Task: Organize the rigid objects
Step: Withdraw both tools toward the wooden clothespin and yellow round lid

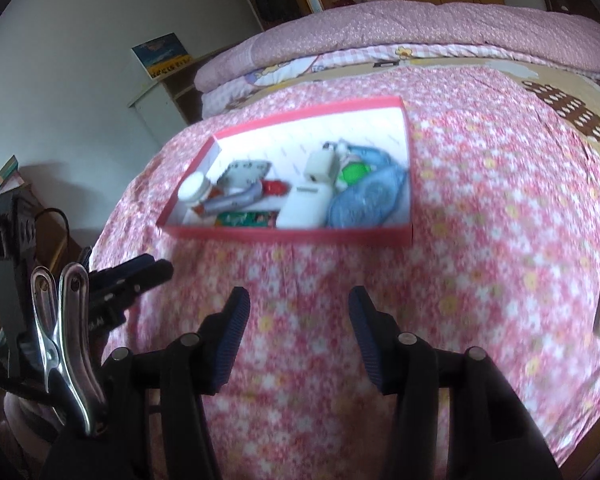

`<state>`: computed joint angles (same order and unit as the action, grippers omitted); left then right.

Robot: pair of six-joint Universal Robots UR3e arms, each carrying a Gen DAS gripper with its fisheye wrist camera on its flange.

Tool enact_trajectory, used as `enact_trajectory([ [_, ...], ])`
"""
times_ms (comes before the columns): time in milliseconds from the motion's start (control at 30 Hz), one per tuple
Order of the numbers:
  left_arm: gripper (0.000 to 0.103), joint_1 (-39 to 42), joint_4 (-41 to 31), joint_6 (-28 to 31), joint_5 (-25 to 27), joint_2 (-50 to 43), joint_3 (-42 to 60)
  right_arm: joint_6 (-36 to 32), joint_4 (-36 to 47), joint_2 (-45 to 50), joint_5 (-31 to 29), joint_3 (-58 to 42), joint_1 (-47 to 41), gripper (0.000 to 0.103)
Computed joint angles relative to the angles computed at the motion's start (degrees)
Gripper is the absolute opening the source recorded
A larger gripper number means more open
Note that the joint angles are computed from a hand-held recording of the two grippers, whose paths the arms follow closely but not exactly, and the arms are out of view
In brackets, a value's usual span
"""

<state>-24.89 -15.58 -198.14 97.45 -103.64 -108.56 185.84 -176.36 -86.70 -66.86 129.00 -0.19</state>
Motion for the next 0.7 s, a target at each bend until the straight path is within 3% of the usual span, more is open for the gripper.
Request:
enact_trajectory([
  [700, 0.039, -0.6, 0.2, -0.2, -3.5, 7.2, -11.6, -0.7, -5.2, -0.2, -4.9, 7.6, 5.6, 0.053],
])
